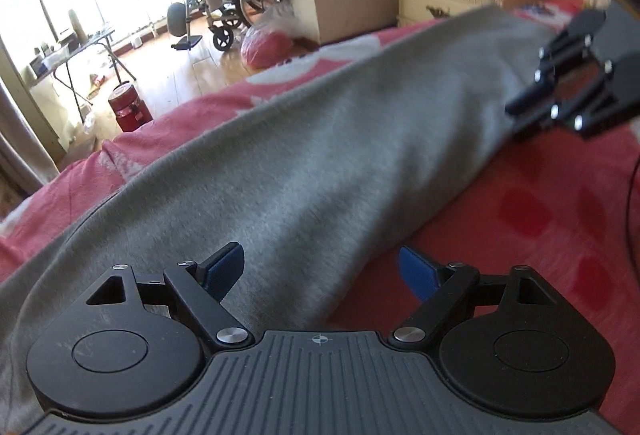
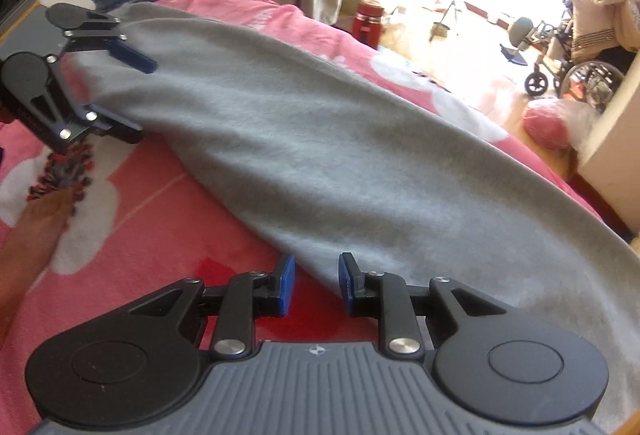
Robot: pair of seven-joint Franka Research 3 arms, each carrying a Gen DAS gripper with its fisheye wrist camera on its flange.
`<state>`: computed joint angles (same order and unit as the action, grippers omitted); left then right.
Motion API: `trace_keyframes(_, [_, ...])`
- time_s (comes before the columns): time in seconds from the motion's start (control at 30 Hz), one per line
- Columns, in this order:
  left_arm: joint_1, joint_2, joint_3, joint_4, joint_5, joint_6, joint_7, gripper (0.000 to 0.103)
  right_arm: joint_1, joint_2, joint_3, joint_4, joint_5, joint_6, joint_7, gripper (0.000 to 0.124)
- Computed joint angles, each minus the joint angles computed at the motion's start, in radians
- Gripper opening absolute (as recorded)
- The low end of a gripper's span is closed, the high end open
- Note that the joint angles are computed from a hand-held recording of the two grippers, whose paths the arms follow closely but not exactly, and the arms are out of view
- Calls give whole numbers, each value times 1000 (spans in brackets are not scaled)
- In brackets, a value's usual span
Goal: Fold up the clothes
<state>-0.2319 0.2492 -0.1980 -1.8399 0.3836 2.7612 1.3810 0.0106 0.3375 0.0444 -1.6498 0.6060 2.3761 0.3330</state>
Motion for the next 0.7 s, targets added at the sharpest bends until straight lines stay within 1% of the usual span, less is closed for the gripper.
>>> trace_keyframes(0.07, [-26, 0, 26, 7, 84, -15, -22, 85, -6, -5, 8, -19, 8, 28, -65, 26])
trace_keyframes(0.1, [-36, -2, 34, 6, 126, -18, -28, 85, -11, -13, 16, -38, 19, 46, -124, 27])
trace_keyframes(0.17, [-43, 2, 38, 12, 177, -14, -29, 84, -18, -30, 31, -76, 47, 85, -249, 42])
trace_keyframes(0.23, [-42, 9, 32, 18, 192, 0, -17, 84, -20, -45, 49, -122, 97, 156, -400, 42])
trace_keyframes(0.37, [-50, 29, 19, 28, 212, 48, 31, 84, -2, -34, 49, -137, 120, 220, -485, 31])
trace_keyframes(0.4, [-51, 34, 15, 27, 212, 62, 48, 84, -5, -35, 52, -137, 132, 219, -506, 27])
trace_keyframes(0.43, [-54, 39, 12, 25, 213, 77, 61, 84, -8, -37, 55, -139, 145, 217, -527, 12])
trace_keyframes(0.47, [-58, 43, 11, 24, 215, 92, 70, 84, -13, -47, 57, -148, 163, 212, -551, 6])
trace_keyframes(0.5, [-62, 48, 11, 23, 217, 108, 79, 84, -17, -51, 58, -149, 185, 208, -566, 6])
trace_keyframes(0.53, [-72, 54, 18, 25, 232, 124, 76, 84, -19, -54, 57, -147, 204, 201, -573, 2])
trace_keyframes(0.57, [-82, 64, 25, 32, 248, 139, 76, 83, -17, -51, 48, -135, 209, 183, -542, 1])
trace_keyframes(0.6, [-92, 73, 32, 40, 264, 153, 75, 82, -13, -38, 35, -108, 200, 154, -481, 1])
trace_keyframes(0.7, [-110, 106, 42, 72, 290, 180, 95, 72, -10, 18, 7, 5, 162, 44, -259, 1])
